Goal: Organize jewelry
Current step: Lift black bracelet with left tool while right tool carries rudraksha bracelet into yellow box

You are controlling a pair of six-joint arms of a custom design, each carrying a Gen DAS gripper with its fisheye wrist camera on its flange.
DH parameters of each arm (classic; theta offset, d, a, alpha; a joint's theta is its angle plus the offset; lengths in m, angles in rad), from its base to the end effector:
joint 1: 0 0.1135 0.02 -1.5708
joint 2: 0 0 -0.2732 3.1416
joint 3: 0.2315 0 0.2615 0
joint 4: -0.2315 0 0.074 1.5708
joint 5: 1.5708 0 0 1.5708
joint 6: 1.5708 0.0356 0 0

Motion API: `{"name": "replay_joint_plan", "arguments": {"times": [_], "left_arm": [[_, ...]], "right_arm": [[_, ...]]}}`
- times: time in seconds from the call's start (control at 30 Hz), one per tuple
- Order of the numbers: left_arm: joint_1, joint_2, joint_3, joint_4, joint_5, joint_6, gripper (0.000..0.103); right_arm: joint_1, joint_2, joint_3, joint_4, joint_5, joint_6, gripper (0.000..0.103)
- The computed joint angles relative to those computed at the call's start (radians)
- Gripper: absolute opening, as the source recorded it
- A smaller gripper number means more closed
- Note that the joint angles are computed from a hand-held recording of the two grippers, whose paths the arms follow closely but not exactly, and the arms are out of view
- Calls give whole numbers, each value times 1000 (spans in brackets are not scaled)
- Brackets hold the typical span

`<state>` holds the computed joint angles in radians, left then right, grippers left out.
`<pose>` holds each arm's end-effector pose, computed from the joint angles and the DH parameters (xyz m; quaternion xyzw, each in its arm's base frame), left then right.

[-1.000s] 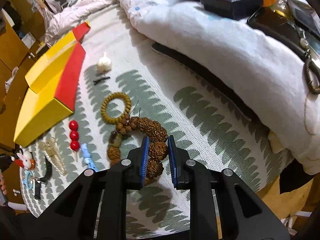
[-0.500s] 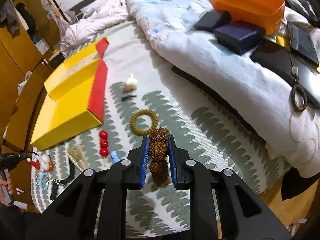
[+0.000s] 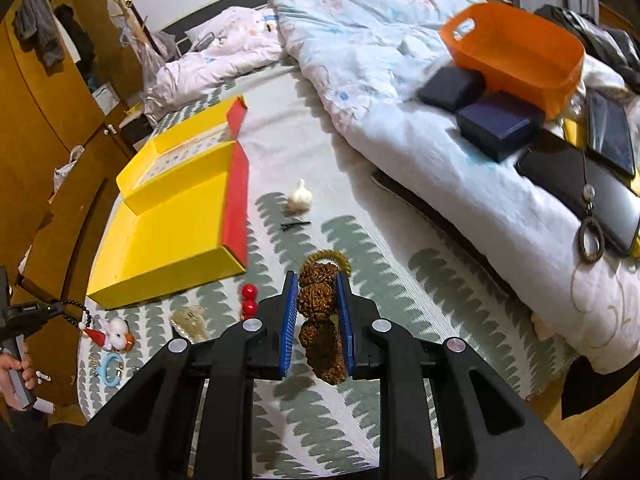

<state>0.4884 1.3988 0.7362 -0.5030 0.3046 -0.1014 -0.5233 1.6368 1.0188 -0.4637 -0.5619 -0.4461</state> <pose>0.2288 0.1095 0.1742 -0.2522 0.9353 -0.1076 0.2238 0.2946 -0.1481 0.1956 -0.0311 0.9341 0.1296 0.3312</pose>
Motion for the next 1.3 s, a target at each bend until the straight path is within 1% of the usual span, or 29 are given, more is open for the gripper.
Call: {"name": "replay_joint_plan", "arguments": {"times": [0.13, 0.23, 0.33, 0.47, 0.6, 0.8, 0.93, 0.97, 1.07, 1.17, 1.3], "left_arm": [[-21, -21, 28, -24, -12, -16, 10], [-55, -41, 64, -46, -40, -34, 10], [-88, -48, 105, -69, -48, -50, 10], [-168, -22, 194, -98, -72, -82, 10], [-246, 48, 296, -115, -103, -109, 10], [-349, 232, 477, -119, -133, -150, 10], [-392, 394, 616, -137, -133, -164, 10], [-392, 403, 626, -140, -130, -161, 10], [-401, 496, 700, -137, -113, -169, 10], [-410, 587, 767, -137, -118, -176, 10], [-409, 707, 868, -164, -73, -189, 10]], "right_arm": [[21, -38, 15, -18, -10, 10, 20], [71, -76, 42, -48, -4, 21, 20], [132, -98, 80, -77, 11, 31, 20], [238, -94, 145, -104, 41, 67, 20], [361, -47, 221, -122, 88, 109, 20], [531, 82, 366, -133, 149, 171, 20], [615, 192, 468, -130, 171, 210, 20], [637, 225, 501, -135, 179, 216, 20], [680, 327, 597, -145, 176, 231, 20], [711, 438, 704, -168, 175, 242, 20], [739, 585, 859, -219, 156, 254, 20]]}}
